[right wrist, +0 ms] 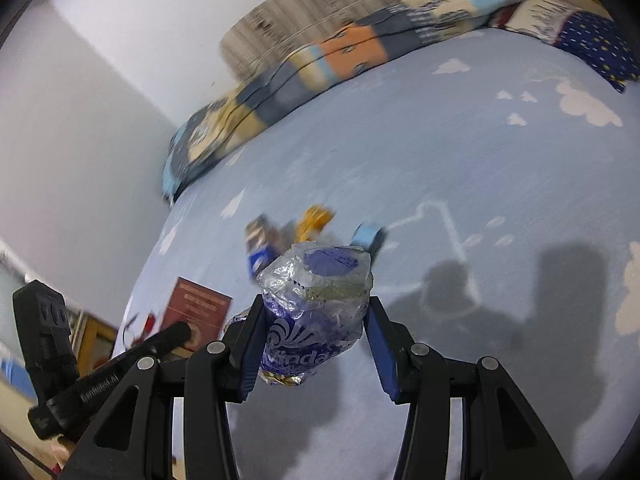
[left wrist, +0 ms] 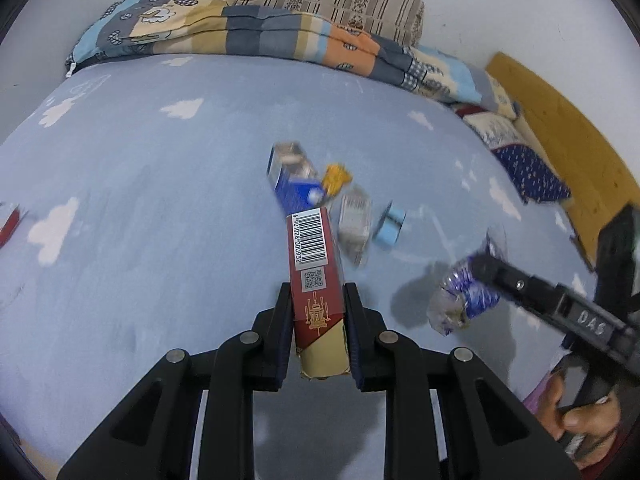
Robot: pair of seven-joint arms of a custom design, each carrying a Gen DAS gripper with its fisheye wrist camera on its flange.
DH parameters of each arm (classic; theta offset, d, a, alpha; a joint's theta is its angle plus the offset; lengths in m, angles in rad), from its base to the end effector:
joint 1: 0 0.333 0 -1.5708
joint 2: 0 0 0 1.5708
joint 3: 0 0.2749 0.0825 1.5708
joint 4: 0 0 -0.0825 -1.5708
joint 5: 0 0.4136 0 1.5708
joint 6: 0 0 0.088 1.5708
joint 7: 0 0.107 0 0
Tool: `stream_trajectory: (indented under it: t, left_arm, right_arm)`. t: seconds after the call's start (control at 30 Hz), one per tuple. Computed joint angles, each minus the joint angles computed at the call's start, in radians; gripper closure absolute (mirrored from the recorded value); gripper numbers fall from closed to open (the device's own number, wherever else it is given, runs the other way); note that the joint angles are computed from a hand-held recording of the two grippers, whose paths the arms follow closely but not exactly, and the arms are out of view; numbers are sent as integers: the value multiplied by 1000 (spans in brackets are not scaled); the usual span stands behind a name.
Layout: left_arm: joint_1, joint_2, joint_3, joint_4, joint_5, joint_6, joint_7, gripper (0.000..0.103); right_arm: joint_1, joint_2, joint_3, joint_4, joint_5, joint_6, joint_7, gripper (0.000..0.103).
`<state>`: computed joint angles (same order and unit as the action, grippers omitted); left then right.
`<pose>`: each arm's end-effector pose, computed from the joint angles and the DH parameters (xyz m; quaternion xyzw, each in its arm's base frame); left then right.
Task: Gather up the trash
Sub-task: 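Hold the tissue pack and red pack lifted above the bed with both tools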
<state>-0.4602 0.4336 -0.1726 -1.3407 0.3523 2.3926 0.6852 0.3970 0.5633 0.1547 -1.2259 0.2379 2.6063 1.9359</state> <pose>0.6167 -0.4181 0.5129 -0.7040 0.6302 -0.3009 0.1293 0.6795 0.3741 0.5059 -0.6348 0.6513 -0.0048 0.4158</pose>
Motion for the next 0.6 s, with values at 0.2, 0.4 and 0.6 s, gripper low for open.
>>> stream_trajectory:
  t: [0.2,0.4,0.6]
  left_arm:
    - [-7,36,-3,-9,-6,-23,-8,80]
    - [-7,126,-7,88,-62,-82,30,80]
    - [-20,96,19,40,-47,-50,-2,81]
  right_arm:
    - [76,-37,-44,-63,-133,-66,25,52]
    - [90,16,-65,-2,-206,-160,66,52]
    - [92,39,-58,28,-210,-167,61,52]
